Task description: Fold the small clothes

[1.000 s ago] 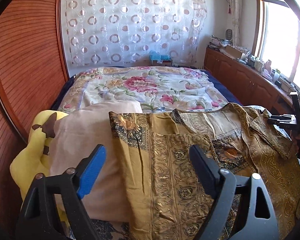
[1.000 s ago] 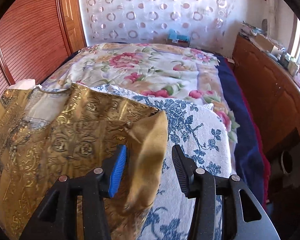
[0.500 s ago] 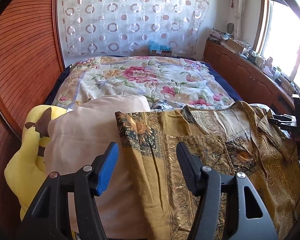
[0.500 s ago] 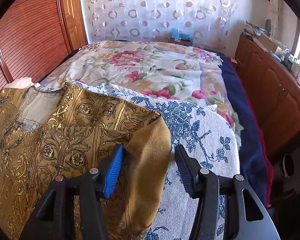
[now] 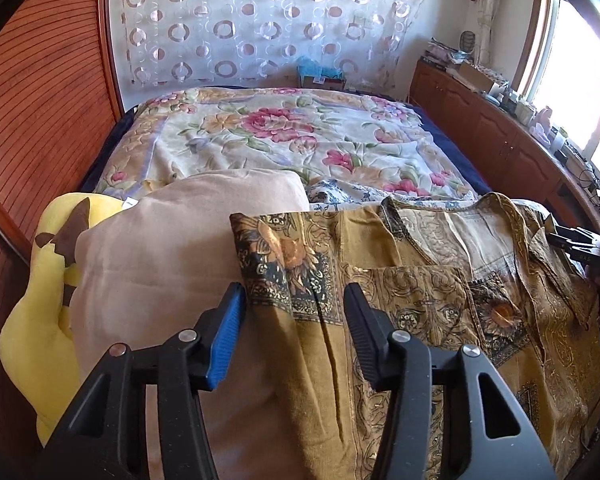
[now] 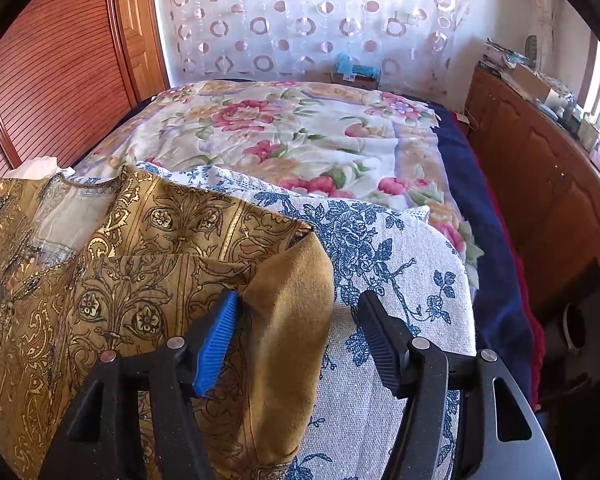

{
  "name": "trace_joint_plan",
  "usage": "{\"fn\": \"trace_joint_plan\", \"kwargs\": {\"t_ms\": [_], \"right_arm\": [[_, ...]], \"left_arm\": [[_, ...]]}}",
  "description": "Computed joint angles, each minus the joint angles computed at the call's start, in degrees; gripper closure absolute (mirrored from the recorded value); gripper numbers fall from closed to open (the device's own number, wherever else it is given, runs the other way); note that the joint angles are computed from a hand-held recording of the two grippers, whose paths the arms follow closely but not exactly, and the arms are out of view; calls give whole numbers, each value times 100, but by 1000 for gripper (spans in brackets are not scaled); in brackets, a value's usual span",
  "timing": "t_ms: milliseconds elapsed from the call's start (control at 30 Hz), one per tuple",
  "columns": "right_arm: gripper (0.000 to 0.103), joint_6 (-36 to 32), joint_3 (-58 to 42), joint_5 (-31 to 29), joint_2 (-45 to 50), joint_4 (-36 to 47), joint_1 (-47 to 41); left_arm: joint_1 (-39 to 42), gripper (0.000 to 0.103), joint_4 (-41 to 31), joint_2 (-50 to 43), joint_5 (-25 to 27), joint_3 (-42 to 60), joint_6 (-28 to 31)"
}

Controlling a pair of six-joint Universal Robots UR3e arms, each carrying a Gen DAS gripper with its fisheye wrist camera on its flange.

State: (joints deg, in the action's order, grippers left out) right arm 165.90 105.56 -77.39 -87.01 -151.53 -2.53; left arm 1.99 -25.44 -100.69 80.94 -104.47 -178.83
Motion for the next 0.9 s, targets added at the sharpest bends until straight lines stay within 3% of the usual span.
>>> {"fn": "trace_joint_plan", "kwargs": {"t_ms": [167, 300, 400, 600, 667, 700, 733, 767, 900], "right_arm": [[37, -4, 0, -10, -3, 3, -5], [35, -10, -3, -35, 7, -2, -13], [35, -15, -4, -21, 6, 5, -38], [35, -21, -15, 10, 13, 15, -72], [55, -117, 46, 211, -43, -4, -144], [78, -226, 69, 344, -80, 28, -175], [91, -349, 26, 410, -102, 157, -166], [97, -425, -20, 464, -125, 308, -164], [99, -541, -70, 440, -342, 548, -140]], "left_arm": [[10, 51, -36, -68, -90, 78, -29], [-40, 77, 90, -39, 30, 35, -11], [-91, 90, 227, 2, 95, -7, -25], [-316, 97, 370, 221, 135, -104, 50], [-389, 97, 386, 372, 54, -174, 44], [-405, 97, 398, 447, 13, -213, 42], [-437, 97, 423, 528, -27, -263, 27], [-473, 98, 436, 626, -78, -325, 28], [-655, 98, 500, 1008, -131, -553, -12]]}}
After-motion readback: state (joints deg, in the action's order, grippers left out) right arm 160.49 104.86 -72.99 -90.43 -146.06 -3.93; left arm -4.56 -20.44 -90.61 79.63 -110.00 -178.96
